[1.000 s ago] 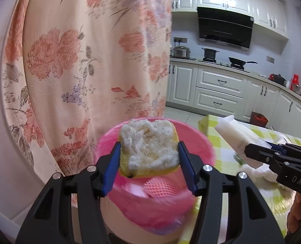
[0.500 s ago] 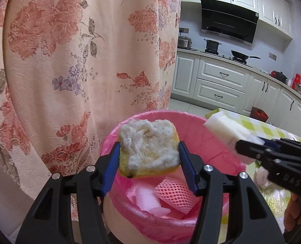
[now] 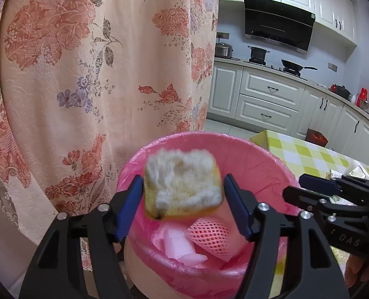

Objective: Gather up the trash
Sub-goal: 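Carry the sponge and white roll to the pink bin and release both, then return to the table and grasp another pink foam net with the right tool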

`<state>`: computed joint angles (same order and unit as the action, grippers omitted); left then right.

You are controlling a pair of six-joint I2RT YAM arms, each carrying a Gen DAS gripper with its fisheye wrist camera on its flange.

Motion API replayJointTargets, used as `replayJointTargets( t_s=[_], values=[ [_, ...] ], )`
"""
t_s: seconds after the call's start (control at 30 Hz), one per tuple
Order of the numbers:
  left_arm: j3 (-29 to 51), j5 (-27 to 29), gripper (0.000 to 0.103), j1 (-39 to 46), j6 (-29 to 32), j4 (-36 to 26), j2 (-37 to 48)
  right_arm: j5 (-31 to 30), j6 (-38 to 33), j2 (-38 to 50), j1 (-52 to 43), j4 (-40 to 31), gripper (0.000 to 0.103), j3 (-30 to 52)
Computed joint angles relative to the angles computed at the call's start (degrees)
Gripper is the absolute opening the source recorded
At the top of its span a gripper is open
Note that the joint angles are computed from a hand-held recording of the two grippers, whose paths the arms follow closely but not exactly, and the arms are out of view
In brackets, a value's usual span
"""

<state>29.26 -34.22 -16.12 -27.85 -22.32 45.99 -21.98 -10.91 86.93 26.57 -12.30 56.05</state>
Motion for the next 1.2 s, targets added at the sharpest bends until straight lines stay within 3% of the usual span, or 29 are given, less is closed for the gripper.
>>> replayJointTargets(
  t_s=[0.17,0.37,0.5,0.63,0.83,1.07,1.2],
  values=[
    [0.01,0.39,0.074,0.05,0.80,0.22,0.09,-3.23,-0.59,-2.58,-2.96,0.36,0.052,-2.10],
    [0.76,-5.99,0.081,-5.75,-3.59,-3.74,-0.72,-7.92,-3.85,-7.53,-7.83,-0.92,0.052,-5.15],
    [3.38,-17.19,0.097,-18.12,-16.59,-12.94,1.96,-12.41,-6.95,-11.97,-14.70,-2.14,0.063,-8.95],
    [7.32,-22.96,0.098,-30.29,-31.11,-19.61,9.41,-18.19,-12.33,-13.68,-25.01,-6.13,0.065,-11.26],
    [13.40,-23.28,0.098,-40.72,-42.46,-14.72,25.29,-24.70,-24.59,-11.76,-43.97,-12.21,0.065,-11.48],
    [24.14,-19.77,0.098,-45.24,-36.85,-3.41,45.30,-29.27,-33.71,-1.55,-61.58,-17.53,0.066,-4.30],
    [31.00,-17.85,0.098,-45.96,-30.34,1.19,53.47,-30.25,-33.81,3.32,-66.28,-17.92,0.067,-0.12]
  ],
)
